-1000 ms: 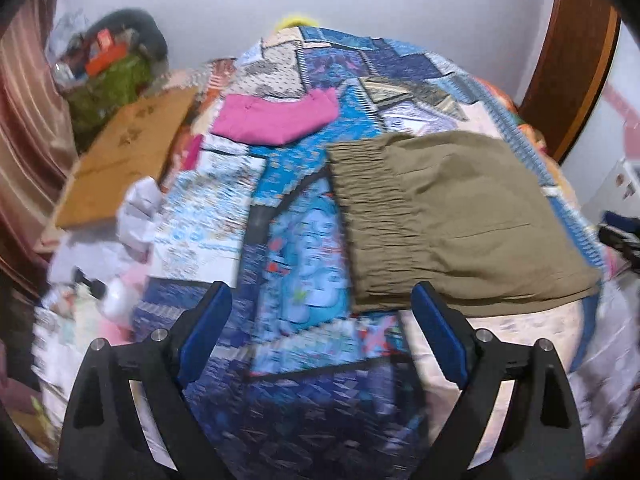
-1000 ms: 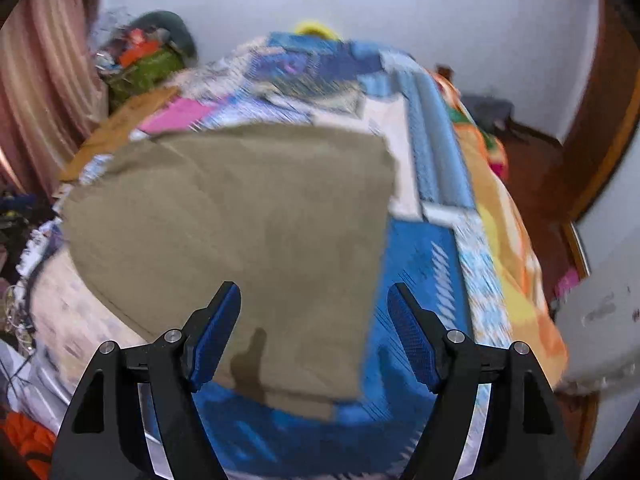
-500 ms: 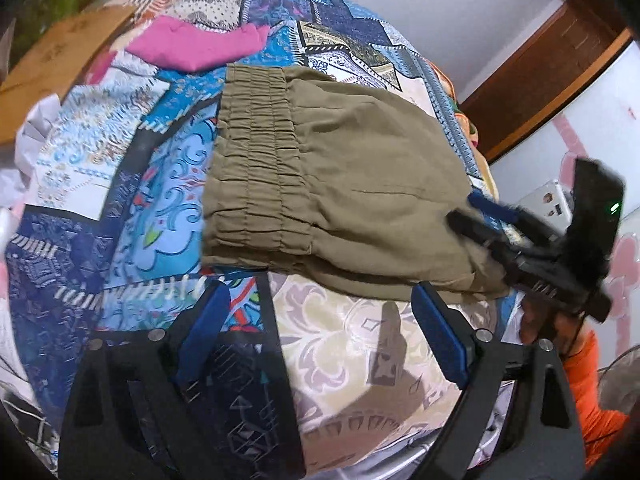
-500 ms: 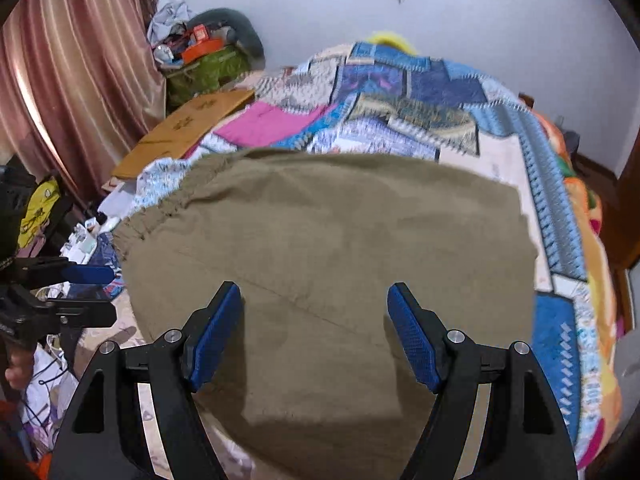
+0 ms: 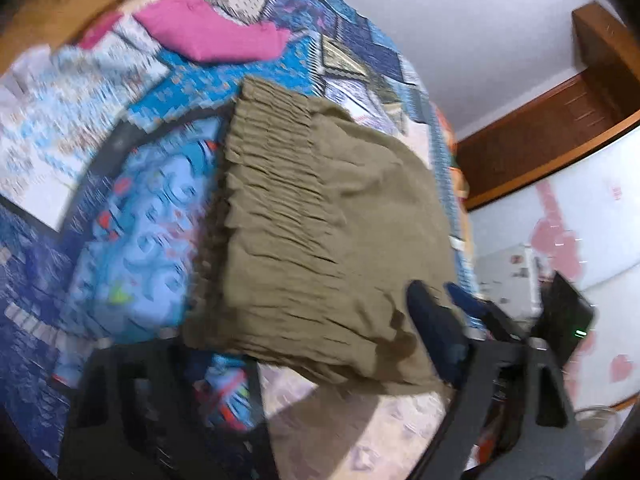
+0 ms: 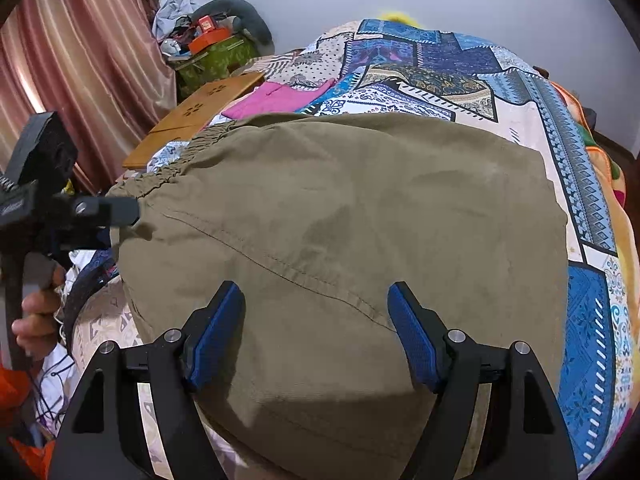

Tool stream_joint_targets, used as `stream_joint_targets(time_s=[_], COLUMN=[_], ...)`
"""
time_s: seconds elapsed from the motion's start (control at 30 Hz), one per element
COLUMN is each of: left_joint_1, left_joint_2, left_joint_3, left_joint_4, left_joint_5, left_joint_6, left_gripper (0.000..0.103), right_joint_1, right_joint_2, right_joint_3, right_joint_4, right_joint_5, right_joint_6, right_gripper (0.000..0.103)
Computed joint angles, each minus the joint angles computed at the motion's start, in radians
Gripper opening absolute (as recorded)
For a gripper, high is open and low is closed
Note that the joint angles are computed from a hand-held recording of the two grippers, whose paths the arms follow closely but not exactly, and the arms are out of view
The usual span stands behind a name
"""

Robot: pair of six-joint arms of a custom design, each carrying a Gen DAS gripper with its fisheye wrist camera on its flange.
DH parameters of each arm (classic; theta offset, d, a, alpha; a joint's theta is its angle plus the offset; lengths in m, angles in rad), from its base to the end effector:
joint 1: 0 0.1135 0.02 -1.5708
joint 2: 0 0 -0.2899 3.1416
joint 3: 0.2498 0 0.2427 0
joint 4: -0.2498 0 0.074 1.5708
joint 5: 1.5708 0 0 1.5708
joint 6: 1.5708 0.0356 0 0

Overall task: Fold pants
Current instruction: 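Grasp the waistband corner with the left gripper and lift it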

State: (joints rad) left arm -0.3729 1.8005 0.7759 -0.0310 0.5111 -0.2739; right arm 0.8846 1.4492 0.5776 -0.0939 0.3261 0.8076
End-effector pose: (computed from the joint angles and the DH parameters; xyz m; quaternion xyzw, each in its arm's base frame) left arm 0.2835 -0.1296 0.1346 0.1106 0.9313 -0.3101 0.1560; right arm 0.1630 0.1811 0.1713 0.0121 0.9431 0.1175 0.3110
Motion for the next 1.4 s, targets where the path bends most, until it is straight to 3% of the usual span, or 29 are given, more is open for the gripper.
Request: stream_joint_targets(time_s=[0.03, 0.23, 0.57, 0.73, 0.9, 0.97, 1.17, 1.4], left_joint_1=[-0.023, -0.151, -0.071, -0.024, -0.142, -0.185, -0.312, -0.452], left_joint_2=[-0.004, -0.080, -0.192, -0.251, -0.348, -0.384, -0.409, -0.308], left_joint_3=[0.007, -0.035, -0.157, -0.175, -0.141, -0.106, 0.031, 0.157], left_joint_4=[-0.005, 0.056, 0.103, 0.094, 0.082, 0.062, -0.024, -0.082], left_joint_5=[-0.073, -0.376, -0.696, -0.690, -0.800, -0.803, -0.708, -0.614], left_joint_6=[-0.006, 0.034, 0.185, 0.219, 0.244, 0.257, 0.250, 0.229], left_gripper=[0.057, 0.042, 0.039, 0.036, 0.031, 0.029, 0.026, 0.024], right_joint_1=[0.001, 0.013, 0.086, 0.094, 0.077, 0.078, 0.077, 0.083], right_joint_2=[0.000, -0.024, -0.217, -0.199, -0.185, -0.187, -0.199, -0.208], right_joint_3=[0.000, -0.002, -0.078, -0.129, -0.132, -0.138, -0.158, -0.179], right_joint_4=[0.001, -0.032, -0.213, -0.161, -0.126, -0.118, -0.093, -0.064], right_joint_5=[0.002, 0.017, 0.126, 0.100, 0.092, 0.093, 0.090, 0.096], right_joint_6=[0.002, 0.038, 0.231, 0.272, 0.264, 0.262, 0.256, 0.269], right_gripper=[0.073, 0.073, 0.073, 0.073, 0.073, 0.073, 0.073, 0.073])
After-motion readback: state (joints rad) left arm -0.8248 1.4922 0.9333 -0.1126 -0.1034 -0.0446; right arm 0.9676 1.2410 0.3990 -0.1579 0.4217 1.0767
